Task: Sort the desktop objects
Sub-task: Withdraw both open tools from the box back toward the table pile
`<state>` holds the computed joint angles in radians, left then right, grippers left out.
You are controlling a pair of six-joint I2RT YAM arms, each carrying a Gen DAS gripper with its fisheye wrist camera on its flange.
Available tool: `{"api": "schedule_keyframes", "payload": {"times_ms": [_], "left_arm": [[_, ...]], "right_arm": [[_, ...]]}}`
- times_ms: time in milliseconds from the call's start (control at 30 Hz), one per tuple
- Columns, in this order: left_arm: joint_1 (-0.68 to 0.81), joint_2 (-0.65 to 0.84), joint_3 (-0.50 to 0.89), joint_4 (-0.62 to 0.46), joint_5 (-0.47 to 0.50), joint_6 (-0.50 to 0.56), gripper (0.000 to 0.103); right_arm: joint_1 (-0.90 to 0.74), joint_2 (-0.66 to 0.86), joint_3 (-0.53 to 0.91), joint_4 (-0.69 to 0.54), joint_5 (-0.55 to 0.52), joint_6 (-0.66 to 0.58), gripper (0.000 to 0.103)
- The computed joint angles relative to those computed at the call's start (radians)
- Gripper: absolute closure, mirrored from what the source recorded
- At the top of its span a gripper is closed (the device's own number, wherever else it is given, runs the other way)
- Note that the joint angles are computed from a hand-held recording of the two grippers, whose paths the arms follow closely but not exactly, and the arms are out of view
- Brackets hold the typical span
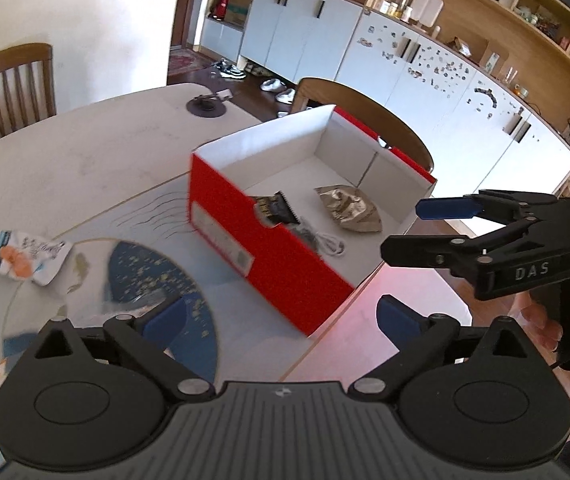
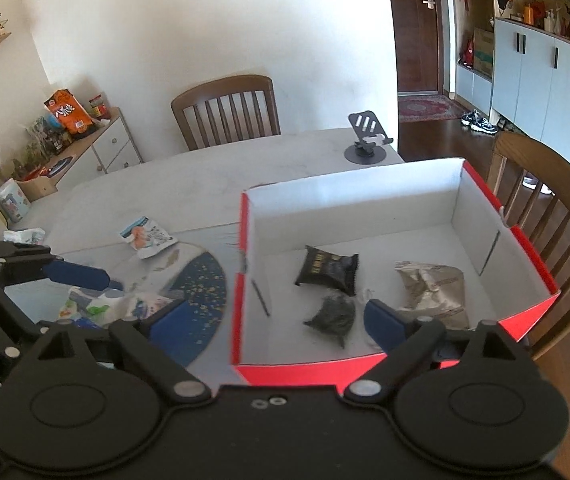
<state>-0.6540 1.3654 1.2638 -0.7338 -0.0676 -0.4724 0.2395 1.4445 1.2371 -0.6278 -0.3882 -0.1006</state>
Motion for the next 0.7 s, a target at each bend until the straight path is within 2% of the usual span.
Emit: {"api": "schedule_keyframes", "payload": {"times_ms": [367, 700], "left_arm": [[0.126, -0.238, -0.177, -0.071, 0.039, 0.034, 0.001], [0.304, -0.374, -0.264, -0.132, 0.11, 0.113, 0.001]], "right_arm": [[0.168, -0.068, -0.067, 0.042, 0.11, 0.133, 0.007], [0.315, -0.036, -0.053, 0.073, 0.201, 0.226, 0.007]]}}
